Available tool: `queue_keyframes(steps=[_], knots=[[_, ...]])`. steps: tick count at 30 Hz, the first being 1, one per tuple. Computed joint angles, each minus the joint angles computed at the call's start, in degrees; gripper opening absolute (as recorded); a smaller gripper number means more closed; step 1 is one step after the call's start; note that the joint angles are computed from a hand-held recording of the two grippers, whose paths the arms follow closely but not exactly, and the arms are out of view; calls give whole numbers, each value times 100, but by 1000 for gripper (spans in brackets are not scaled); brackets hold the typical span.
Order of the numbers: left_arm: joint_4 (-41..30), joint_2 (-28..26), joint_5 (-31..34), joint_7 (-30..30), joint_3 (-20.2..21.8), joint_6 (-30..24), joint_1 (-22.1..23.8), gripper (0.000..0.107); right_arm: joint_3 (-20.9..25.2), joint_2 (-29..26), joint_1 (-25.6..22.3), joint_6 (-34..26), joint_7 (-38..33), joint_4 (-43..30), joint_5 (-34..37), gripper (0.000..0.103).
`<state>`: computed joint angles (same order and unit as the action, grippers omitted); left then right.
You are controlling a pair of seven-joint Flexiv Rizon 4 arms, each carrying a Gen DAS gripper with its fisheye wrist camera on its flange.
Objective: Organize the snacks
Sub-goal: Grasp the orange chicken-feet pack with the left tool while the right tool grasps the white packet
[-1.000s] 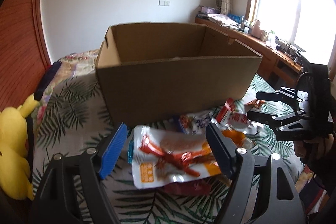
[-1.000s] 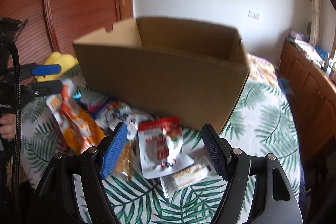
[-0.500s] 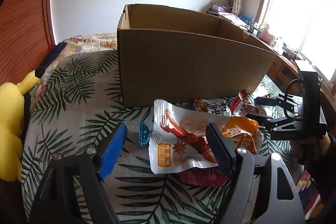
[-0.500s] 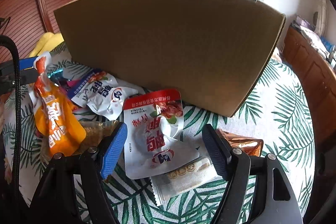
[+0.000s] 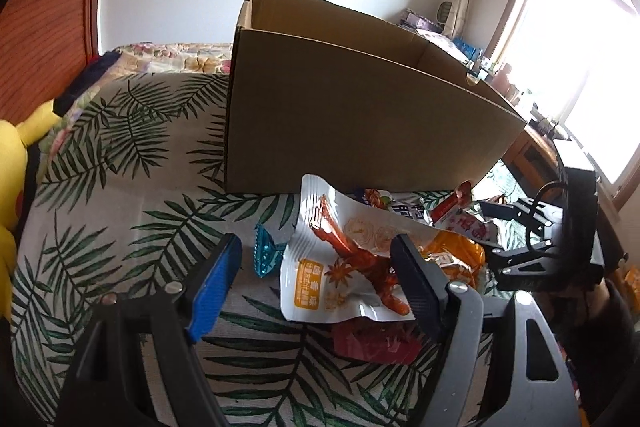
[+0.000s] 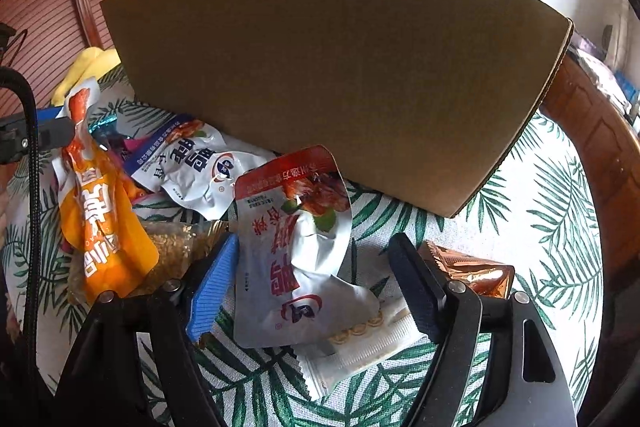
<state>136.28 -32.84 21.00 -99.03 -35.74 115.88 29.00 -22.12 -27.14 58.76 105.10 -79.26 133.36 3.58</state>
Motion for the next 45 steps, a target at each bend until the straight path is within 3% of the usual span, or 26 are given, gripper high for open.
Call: queue_keyframes(steps=[4, 8, 9, 10, 12, 22, 31, 35, 38, 39, 45], knots=[[39, -153, 127, -6, -383, -73, 355, 56, 38, 3, -61, 34, -31, 24, -1, 80], [154, -173, 142, -22, -466, 74, 431, 44, 30, 3, -51, 15, -47, 11, 16, 81], [189, -179, 167, -53, -469, 164, 450, 35, 33, 5, -55, 16, -48, 13, 15, 81], [214, -159, 184, -95, -460, 222, 451, 18, 30, 3, -50, 9, -46, 6, 16, 81], [257, -89, 242, -171, -502, 199, 513, 12, 29, 6, -52, -1, -45, 2, 9, 81], [420, 567, 306, -404, 18, 364, -22, 3, 1, 11, -36, -37, -3, -10, -42, 81], [472, 1152, 628, -773, 155, 442, -159, 0, -18, 14, -29, -69, 36, -25, -88, 81], [457, 1383, 828, -973, 0, 341, -5, 0, 84, 37, -133, -68, 49, -23, -132, 81], [465, 1521, 887, -1043, 8, 343, -4, 0, 220, 69, -265, 16, -20, -2, -184, 68], [462, 1554, 915, -1066, 9, 347, 2, 0, 232, 74, -266, 57, -59, 17, -175, 58], [422, 1779, 1071, -1255, 27, 322, -4, 0, 456, 156, -432, 274, -220, 131, -15, 51]])
